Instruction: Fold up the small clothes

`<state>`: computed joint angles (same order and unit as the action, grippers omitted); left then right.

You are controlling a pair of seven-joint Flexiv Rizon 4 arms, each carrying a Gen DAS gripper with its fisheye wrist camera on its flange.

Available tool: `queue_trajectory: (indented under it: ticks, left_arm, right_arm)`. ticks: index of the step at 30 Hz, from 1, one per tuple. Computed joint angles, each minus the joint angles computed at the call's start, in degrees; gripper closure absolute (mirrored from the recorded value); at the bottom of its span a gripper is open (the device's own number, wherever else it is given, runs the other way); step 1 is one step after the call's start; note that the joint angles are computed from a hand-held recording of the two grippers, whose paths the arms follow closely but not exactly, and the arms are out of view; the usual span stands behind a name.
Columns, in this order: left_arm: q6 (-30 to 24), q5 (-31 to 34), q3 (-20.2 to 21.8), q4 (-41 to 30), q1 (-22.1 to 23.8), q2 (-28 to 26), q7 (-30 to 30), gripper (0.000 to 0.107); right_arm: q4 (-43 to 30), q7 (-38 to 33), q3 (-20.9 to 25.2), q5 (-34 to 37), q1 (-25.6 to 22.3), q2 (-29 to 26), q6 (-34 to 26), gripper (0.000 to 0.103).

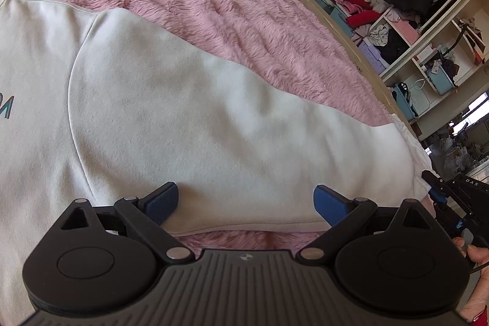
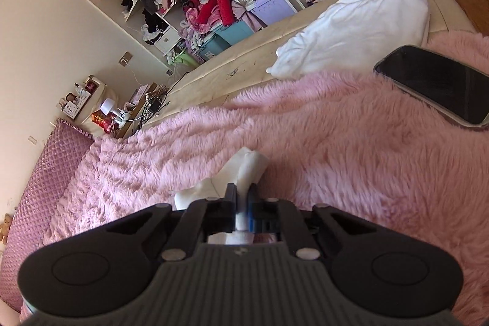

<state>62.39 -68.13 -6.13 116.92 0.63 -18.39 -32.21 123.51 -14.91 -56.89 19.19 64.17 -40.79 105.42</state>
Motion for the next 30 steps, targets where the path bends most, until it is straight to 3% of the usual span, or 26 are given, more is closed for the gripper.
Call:
queue_trajectory:
  ticks: [3, 6, 11, 14, 21, 26, 30]
  left_arm:
    - [-0.2, 0.1, 0.0, -0.1, 0.1, 0.1, 0.5, 0.004]
    - [-0.6, -4.2, -0.3, 0.1, 0.6, 1.5, 3.2, 0.004]
    - [0.2, -9.1, 2.8, 2.3, 0.9, 6.2, 6.6, 0.004]
    - [-0.9, -10.4, 5.7, 4.3, 2.3, 8.9, 6.0, 0.004]
    - [-5.8, -11.3, 12.1, 8.7, 8.3, 14.1, 2.6, 0.004]
    - [-9.0, -12.2, 15.8, 10.9, 13.1, 17.0, 0.5, 0.004]
    - [-6.6, -14.7, 17.6, 12.7, 15.8, 18.5, 2.6, 0.004]
  right_arm:
    - [0.2, -1.5, -1.8, -0.5, 1.5, 0.7, 0.8, 0.101]
    - [0.8, -3.8, -4.0, 0.4, 4.4, 2.6, 3.1, 0.101]
    - [-5.0, -9.7, -4.9, 0.1, 6.3, 4.4, 5.0, 0.102]
    - [-10.3, -12.5, -3.0, -0.1, 6.8, 5.1, 5.8, 0.102]
    - [-25.8, -16.7, 12.7, -4.4, 0.9, 5.4, 7.8, 0.102]
    - [-38.1, -18.5, 26.6, -9.5, -3.8, 1.3, 5.1, 0.102]
    - [-46.7, -19.5, 38.2, -13.9, -7.2, -3.4, 0.9, 0.102]
